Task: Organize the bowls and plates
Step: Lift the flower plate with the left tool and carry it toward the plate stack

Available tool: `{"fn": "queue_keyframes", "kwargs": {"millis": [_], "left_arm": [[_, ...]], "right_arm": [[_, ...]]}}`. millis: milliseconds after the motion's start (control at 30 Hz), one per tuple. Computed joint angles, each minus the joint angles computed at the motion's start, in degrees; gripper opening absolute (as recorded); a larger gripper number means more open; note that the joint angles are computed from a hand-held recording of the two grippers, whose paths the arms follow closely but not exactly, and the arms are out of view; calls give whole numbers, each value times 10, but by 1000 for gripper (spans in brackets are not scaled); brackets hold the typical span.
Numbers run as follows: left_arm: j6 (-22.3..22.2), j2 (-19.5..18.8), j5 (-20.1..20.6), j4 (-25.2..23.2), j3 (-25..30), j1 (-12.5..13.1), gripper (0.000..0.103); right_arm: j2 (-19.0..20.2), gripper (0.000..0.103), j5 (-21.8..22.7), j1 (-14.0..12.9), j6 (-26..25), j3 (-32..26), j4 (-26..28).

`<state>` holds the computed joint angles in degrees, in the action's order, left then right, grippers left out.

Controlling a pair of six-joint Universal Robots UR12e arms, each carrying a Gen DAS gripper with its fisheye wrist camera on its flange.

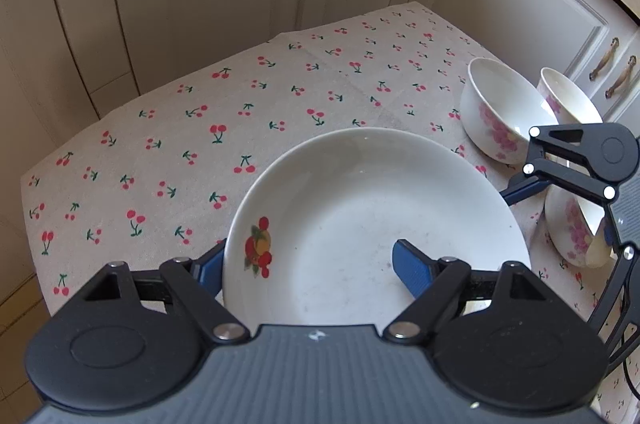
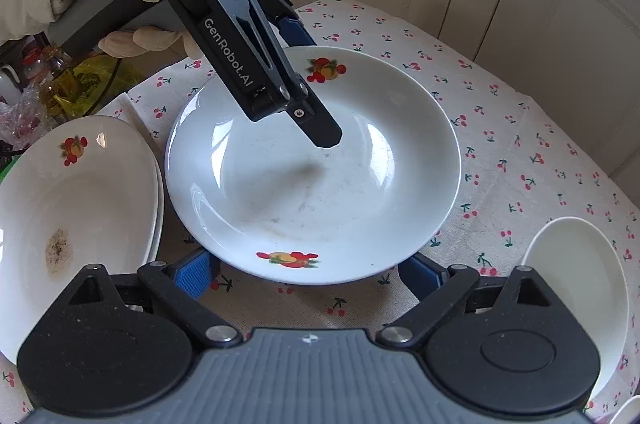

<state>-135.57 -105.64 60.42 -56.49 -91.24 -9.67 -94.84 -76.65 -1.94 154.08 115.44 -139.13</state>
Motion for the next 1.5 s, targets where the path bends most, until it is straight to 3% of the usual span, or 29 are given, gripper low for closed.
{"fn": "queue_keyframes", "kwargs": {"millis": [200,800,1133,1500], "left_arm": [[1,-1,-7,2,-2,2,84],[-6,11,-14,15,-9,5,83],[-3,46,-19,25,-26,10,83],[-14,111,-31,41,-80,30,83]], "right_arm": [[2,98,30,-10,-7,1,3],[-10,98,29,-8,-7,6,-19],[-39,98,34,-3,-2,11,-26],[-77,98,41,14,10,27,-22]]}}
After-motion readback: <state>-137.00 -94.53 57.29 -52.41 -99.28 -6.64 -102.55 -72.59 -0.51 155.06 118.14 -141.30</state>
